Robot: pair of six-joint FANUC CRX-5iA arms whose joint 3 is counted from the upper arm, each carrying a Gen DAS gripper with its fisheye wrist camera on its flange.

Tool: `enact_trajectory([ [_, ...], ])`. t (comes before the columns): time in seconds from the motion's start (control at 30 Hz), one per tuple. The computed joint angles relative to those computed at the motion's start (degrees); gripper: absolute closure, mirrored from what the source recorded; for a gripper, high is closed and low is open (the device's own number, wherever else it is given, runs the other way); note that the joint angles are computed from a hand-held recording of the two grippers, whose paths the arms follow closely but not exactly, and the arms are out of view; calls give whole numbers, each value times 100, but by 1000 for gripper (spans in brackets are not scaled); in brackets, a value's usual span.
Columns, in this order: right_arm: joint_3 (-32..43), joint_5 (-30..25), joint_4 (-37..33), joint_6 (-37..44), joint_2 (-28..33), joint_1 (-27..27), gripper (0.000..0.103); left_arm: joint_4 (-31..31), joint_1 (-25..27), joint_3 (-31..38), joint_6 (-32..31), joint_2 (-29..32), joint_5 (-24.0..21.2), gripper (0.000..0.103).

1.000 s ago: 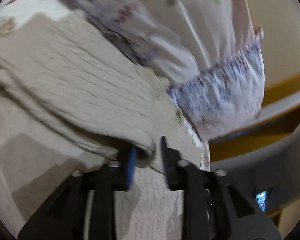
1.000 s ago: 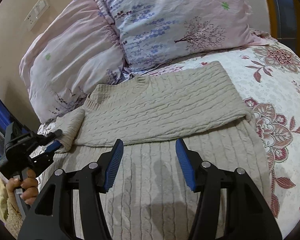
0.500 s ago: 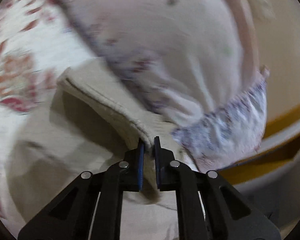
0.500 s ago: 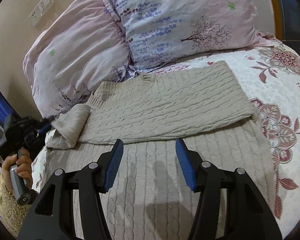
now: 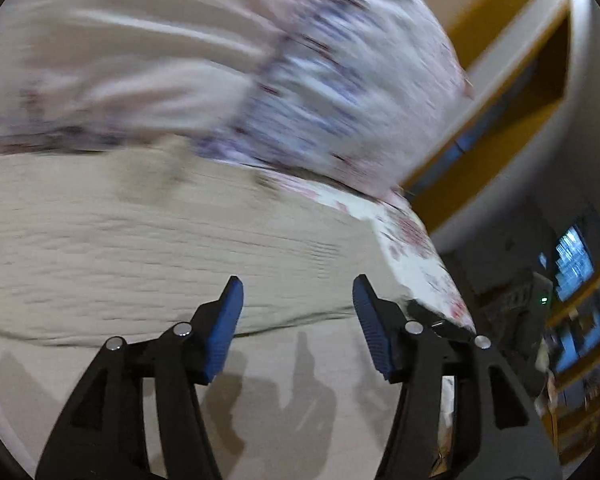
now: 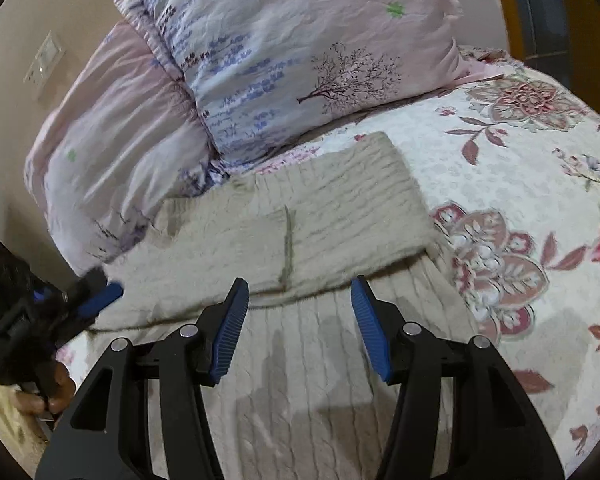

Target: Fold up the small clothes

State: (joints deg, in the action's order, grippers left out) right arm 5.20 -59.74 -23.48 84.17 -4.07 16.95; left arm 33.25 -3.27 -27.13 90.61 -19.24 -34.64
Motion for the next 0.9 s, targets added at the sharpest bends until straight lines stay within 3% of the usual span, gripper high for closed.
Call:
enact_trajectory([
  [0.2, 834, -693, -599, 267, 764, -171, 58, -1634, 1065, 3, 1385, -868, -1133, 46],
  [0.37, 1220, -1202, -797, 44, 1292, -218, 68, -2030, 1640, -115, 1469, -1333, -1876, 46],
  [0.5, 1131, -1072, -700, 172, 1274, -83, 90, -2416, 1694, -80, 1492, -1513, -2216, 46],
  [0.57, 1144, -1018, -691, 326, 1259, -13, 94, -2382, 1705, -105, 1435, -1497, -2232, 46],
  [0.73, 427, 657, -329, 693, 434, 297, 94, -2422, 1637, -83, 1470, -1456, -2239, 45],
  [0.8, 137, 1046, 452, 190, 309, 570, 94, -2377, 1656, -124, 1423, -1503, -2239, 44],
  [0.83, 96, 952, 866, -129, 389, 674, 94, -2363, 1642, -136, 1419, -1503, -2222, 44],
  [0.9, 292, 360, 1013, -397, 711, 645, 94, -2321, 1642, -187, 1392, -1550, -2217, 44],
])
